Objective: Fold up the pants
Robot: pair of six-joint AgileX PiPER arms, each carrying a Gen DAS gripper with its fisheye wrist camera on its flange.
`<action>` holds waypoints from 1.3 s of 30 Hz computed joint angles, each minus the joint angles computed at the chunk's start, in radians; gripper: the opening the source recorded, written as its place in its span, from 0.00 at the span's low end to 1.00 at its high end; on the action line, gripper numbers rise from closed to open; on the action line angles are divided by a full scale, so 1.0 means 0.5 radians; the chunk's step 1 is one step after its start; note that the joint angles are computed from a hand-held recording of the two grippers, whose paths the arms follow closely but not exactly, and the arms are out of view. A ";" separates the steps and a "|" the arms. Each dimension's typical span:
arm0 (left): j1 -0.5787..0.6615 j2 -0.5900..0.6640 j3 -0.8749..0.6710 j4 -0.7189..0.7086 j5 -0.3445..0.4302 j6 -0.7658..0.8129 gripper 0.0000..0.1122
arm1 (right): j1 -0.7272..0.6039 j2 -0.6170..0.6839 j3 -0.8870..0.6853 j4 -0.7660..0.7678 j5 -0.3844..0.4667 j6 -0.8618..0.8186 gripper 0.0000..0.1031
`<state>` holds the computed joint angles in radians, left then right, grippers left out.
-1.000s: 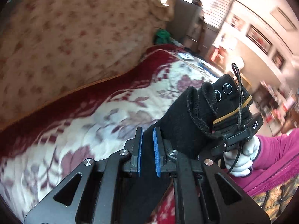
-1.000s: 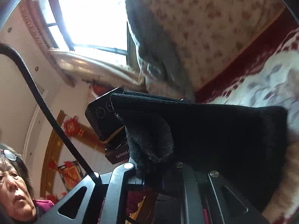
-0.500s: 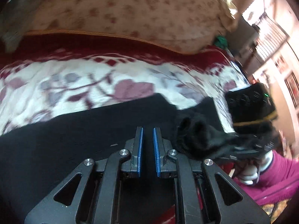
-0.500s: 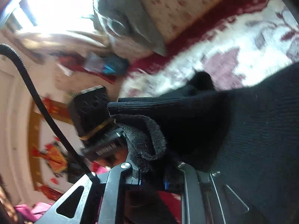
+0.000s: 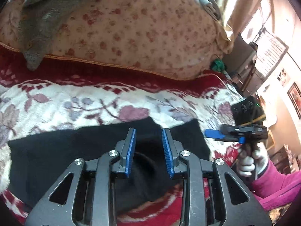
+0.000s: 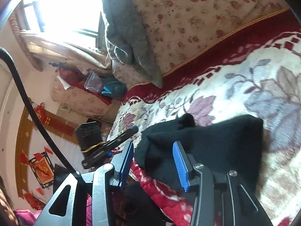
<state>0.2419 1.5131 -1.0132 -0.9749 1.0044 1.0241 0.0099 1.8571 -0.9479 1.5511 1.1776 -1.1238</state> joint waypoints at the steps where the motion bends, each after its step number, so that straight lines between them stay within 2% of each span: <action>1: -0.057 -0.021 0.037 0.003 -0.027 -0.006 0.24 | 0.005 0.002 0.011 -0.019 -0.009 0.008 0.41; 4: -0.241 -0.043 0.123 0.052 -0.208 -0.092 0.24 | 0.082 0.037 -0.002 -0.039 -0.111 0.045 0.41; 6: -0.320 0.010 0.147 0.067 -0.288 -0.174 0.24 | 0.118 0.031 0.000 -0.116 -0.287 0.117 0.40; 7: -0.346 0.033 0.158 0.075 -0.330 -0.204 0.24 | 0.118 0.058 -0.006 -0.151 -0.343 0.149 0.38; 9: -0.388 0.103 0.194 0.030 -0.422 -0.226 0.24 | 0.070 0.126 0.016 -0.075 -0.286 0.066 0.27; 12: -0.377 0.188 0.224 -0.129 -0.449 -0.141 0.24 | 0.021 0.172 0.034 -0.045 -0.254 0.023 0.20; 16: -0.296 0.230 0.233 -0.247 -0.356 -0.042 0.24 | 0.022 0.138 0.058 -0.031 -0.266 -0.026 0.21; 17: -0.280 0.219 0.233 -0.237 -0.336 -0.048 0.24 | 0.030 0.110 0.053 -0.045 -0.274 -0.019 0.24; 19: -0.266 0.142 0.256 -0.171 -0.361 -0.094 0.24 | 0.059 0.055 0.024 -0.096 -0.296 0.036 0.26; 21: -0.241 0.024 0.313 -0.104 -0.420 -0.141 0.24 | 0.087 0.027 -0.001 -0.112 -0.311 0.064 0.33; 26: -0.044 -0.205 0.444 -0.040 -0.391 -0.232 0.33 | 0.233 -0.009 -0.173 -0.200 -0.301 0.143 0.35; 28: 0.038 -0.309 0.494 0.045 -0.411 -0.315 0.37 | 0.320 0.021 -0.290 -0.242 -0.308 0.209 0.36; 31: 0.140 -0.450 0.560 0.192 -0.447 -0.447 0.37 | 0.452 0.087 -0.469 -0.308 -0.346 0.312 0.37; 34: 0.177 -0.579 0.619 0.447 -0.549 -0.671 0.37 | 0.566 0.166 -0.645 -0.361 -0.379 0.423 0.37; 39: 0.230 -0.675 0.701 0.747 -0.663 -0.941 0.37 | 0.742 0.292 -0.915 -0.457 -0.426 0.584 0.40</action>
<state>0.3567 1.1755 -0.6628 -0.6013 0.6730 0.5536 0.3810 2.0033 -1.4054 1.3227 0.9645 -0.8318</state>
